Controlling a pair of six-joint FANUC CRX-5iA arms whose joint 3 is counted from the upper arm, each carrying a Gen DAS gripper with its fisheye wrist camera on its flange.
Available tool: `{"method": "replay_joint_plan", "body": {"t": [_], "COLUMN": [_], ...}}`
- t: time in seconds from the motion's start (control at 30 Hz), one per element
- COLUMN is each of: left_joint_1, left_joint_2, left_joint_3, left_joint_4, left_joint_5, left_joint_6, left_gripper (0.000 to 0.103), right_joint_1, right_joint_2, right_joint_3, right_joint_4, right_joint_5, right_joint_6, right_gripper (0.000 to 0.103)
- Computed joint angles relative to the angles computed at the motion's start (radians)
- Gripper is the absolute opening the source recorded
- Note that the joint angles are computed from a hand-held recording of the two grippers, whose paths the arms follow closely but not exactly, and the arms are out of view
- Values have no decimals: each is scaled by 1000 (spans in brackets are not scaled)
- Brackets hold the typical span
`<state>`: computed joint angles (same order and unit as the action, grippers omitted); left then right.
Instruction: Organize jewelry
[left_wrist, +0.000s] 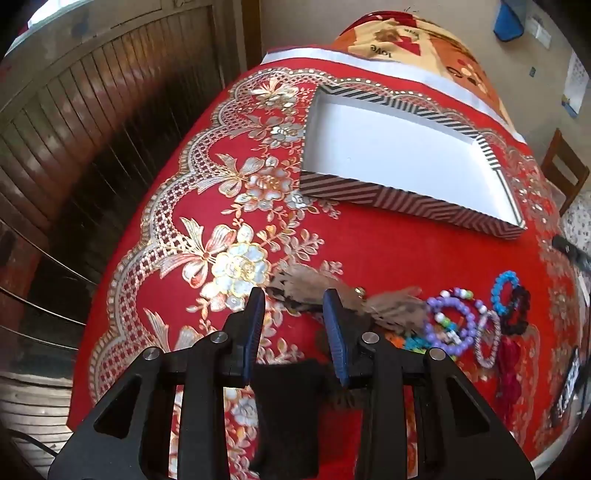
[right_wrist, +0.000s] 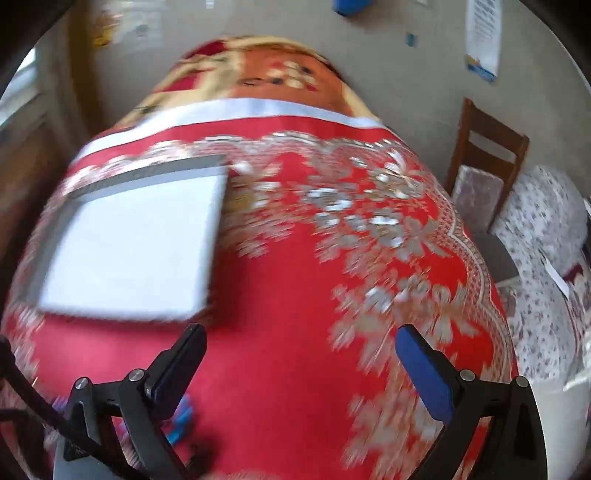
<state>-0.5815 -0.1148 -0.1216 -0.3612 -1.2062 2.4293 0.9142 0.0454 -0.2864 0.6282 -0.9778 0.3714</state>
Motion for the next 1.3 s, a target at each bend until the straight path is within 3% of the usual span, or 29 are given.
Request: {"method": "replay_joint_plan", "body": {"t": [0.2,0.33,0.5,0.7,1.3], "left_joint_1": [-51,-93,-117,-146,-147], "left_joint_2": [-10,-17,-33,-32,-27], "left_joint_3": [9,16,9,17,24], "left_joint_4": [-12,-29,-29,-37,-25], "left_joint_5": [-8,-20,-23,-34,-38], "left_joint_6": [16,32,41,63,70], "left_gripper": [32,32,32,32,32], "right_joint_1": [177,241,308,347,350], "right_joint_2": [-65,-68,-74,-66,-38], "right_joint_3": [-24,-7,-11,-3,33], "right_joint_4": [-58,-116,-86,-62,-67], "right_joint_5": [-6,1,-12,-38,-64], "right_joint_6": [-76,-92,-146,-168,-121], "right_gripper": [101,101,101,101,101]}}
